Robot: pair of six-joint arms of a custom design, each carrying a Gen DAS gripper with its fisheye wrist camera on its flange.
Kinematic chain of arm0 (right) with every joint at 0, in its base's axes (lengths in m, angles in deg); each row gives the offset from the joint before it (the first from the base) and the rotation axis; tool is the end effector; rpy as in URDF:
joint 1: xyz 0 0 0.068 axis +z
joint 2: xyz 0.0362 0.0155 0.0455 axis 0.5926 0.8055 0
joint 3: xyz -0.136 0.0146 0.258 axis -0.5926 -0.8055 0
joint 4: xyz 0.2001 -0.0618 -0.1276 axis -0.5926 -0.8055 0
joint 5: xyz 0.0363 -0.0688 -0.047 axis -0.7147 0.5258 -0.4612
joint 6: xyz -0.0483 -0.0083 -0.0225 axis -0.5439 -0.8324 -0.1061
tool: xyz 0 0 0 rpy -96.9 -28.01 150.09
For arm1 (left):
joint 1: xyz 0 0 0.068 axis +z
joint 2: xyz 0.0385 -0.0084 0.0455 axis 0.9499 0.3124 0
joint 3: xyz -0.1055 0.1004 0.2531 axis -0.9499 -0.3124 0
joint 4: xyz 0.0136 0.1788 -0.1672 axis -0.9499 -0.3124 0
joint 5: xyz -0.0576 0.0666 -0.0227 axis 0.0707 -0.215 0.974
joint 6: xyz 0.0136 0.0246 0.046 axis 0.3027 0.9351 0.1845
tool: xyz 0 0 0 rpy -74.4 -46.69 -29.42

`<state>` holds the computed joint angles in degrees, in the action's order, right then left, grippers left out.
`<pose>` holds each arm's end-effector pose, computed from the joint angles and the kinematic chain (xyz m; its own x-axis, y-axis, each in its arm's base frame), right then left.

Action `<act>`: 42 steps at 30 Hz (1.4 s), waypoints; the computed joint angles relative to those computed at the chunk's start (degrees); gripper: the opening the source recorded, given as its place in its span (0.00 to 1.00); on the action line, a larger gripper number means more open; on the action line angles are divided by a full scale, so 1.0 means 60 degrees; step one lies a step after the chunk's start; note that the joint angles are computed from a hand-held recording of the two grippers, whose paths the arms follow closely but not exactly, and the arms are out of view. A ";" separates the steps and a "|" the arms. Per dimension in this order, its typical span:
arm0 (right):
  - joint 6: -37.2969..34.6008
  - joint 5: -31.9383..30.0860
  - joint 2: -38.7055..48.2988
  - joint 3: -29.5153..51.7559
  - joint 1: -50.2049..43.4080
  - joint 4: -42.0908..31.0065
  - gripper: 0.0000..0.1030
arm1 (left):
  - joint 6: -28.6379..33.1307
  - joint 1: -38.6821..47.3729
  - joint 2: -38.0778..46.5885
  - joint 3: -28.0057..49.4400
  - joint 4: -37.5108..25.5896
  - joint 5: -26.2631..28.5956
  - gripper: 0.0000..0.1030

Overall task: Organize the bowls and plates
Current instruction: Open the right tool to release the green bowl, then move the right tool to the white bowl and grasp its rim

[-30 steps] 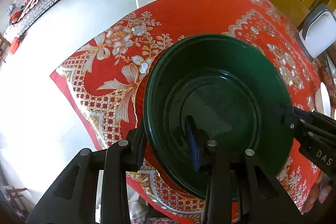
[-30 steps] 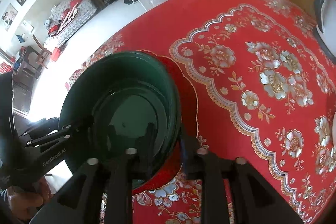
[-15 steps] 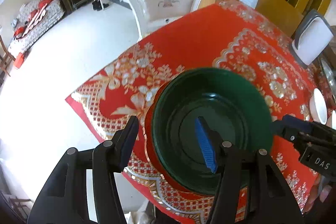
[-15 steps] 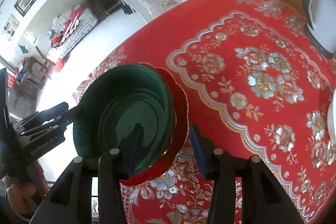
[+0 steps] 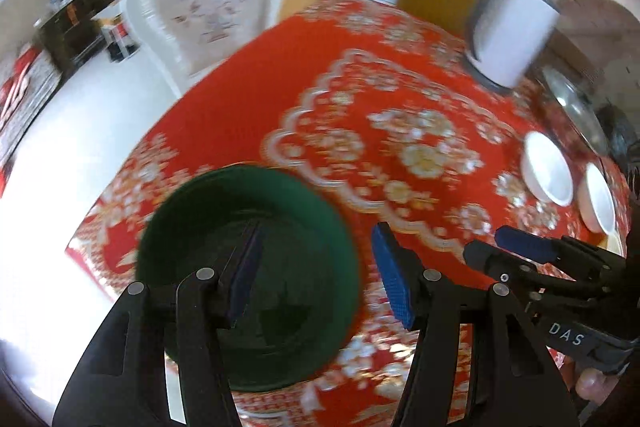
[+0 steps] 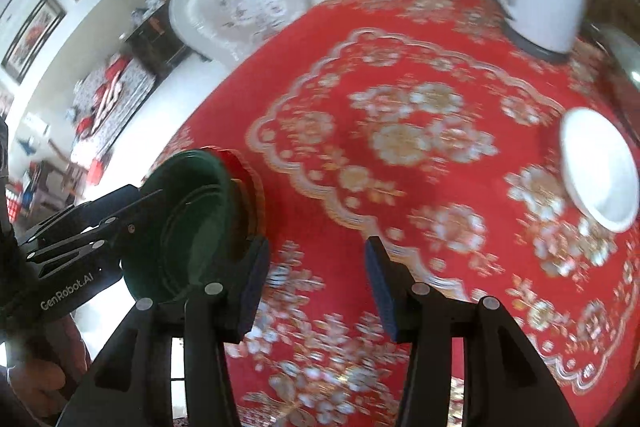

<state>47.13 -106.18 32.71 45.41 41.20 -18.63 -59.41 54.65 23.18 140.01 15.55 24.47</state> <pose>0.3177 0.0410 0.2142 -0.8828 -0.2145 -0.4178 -0.3586 0.8824 0.3045 0.2685 -0.0758 0.2293 -0.8405 -0.1724 -0.5137 -0.1681 0.9842 -0.0552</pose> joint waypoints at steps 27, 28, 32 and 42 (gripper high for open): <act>-0.0898 -0.0267 0.2531 0.2627 -0.5756 -0.0887 0.52 | -0.0055 -0.2973 0.7091 0.8300 -0.1384 0.0506 0.55; -0.0831 -0.0265 0.2754 0.2904 -0.5804 -0.0948 0.52 | -0.0035 -0.2962 0.7334 0.8694 -0.1584 0.0516 0.55; -0.0530 -0.0362 0.3657 0.4010 -0.5848 -0.1278 0.52 | -0.0020 -0.2917 0.8653 1.0748 -0.2537 0.0666 0.55; -0.0201 -0.0255 0.4993 0.5545 -0.5698 -0.1640 0.52 | -0.0113 -0.2769 1.0917 1.4467 -0.4280 0.0874 0.55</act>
